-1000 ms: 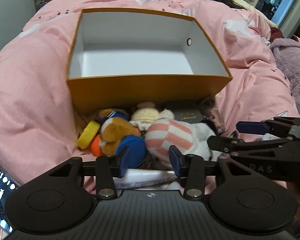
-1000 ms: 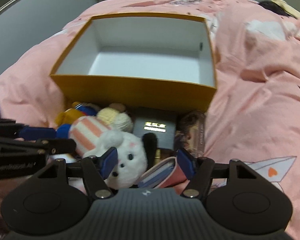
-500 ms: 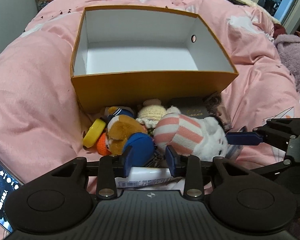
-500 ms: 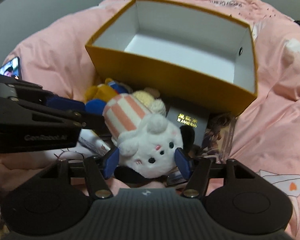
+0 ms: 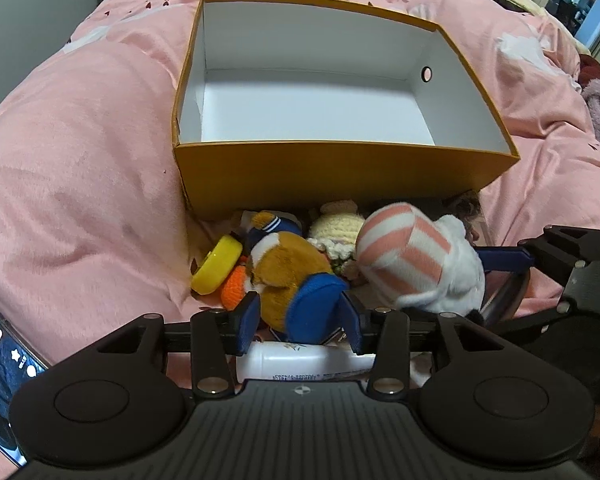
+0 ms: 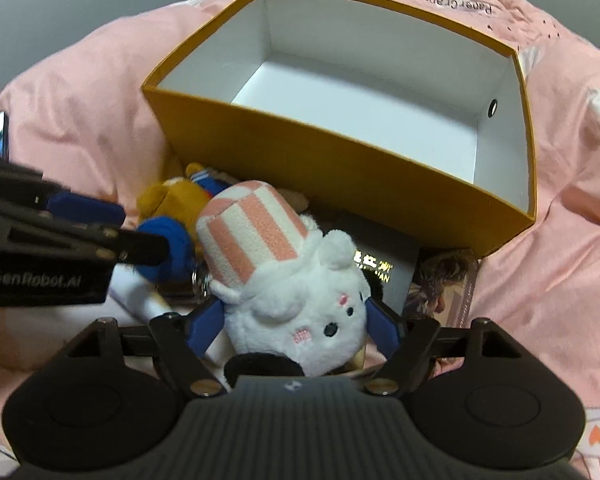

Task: Organize objects
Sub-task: 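Reach both grippers into the toy pile toward the plush toys, then grasp the brown dog plush with left gripper while right grasps white bunny plush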

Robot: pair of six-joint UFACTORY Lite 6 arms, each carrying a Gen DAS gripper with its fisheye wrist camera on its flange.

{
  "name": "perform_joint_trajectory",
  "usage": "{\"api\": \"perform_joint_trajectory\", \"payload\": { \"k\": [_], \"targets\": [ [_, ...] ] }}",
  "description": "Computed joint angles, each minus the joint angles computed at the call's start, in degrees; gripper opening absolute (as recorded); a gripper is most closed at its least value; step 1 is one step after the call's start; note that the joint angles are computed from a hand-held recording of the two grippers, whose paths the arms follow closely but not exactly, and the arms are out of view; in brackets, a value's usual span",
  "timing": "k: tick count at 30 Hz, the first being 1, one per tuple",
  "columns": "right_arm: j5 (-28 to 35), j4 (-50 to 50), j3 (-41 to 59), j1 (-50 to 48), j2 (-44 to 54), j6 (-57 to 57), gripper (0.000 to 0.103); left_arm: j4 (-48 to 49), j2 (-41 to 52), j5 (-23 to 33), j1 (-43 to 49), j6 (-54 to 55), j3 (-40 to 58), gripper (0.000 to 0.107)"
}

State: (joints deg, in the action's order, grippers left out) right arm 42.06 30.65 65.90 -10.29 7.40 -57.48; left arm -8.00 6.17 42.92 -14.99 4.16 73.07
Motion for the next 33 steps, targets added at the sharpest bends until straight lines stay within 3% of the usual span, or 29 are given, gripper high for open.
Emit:
{"api": "perform_joint_trajectory", "payload": {
  "k": [6, 9, 13, 15, 25, 33],
  "targets": [
    [4.66, 5.45, 5.19, -4.08, 2.33, -3.35, 0.072, -3.57, 1.83, 0.62, 1.70, 0.93, 2.04, 0.060],
    [0.66, 5.31, 6.28, -4.16, 3.22, -2.58, 0.072, -3.42, 3.64, 1.12, 1.82, 0.53, 3.28, 0.062],
    [3.74, 3.51, 10.35, -4.74, 8.22, 0.98, 0.072, -6.45, 7.15, 2.75, 2.51, 1.96, 5.70, 0.064],
    [3.56, 3.77, 10.43, -4.77, 8.68, 0.70, 0.073, -7.24, 9.52, 3.83, 2.69, 1.06, 7.41, 0.070],
    [5.69, 5.05, 13.68, -4.93, 12.86, 1.23, 0.078, 1.71, 16.51, 2.66, -0.45, -9.11, 11.11, 0.071],
    [6.46, 6.96, 12.77, -5.91, 12.71, -0.17, 0.075, 3.43, 12.31, -2.59, -1.37, -8.85, 4.84, 0.063]
  ]
}}
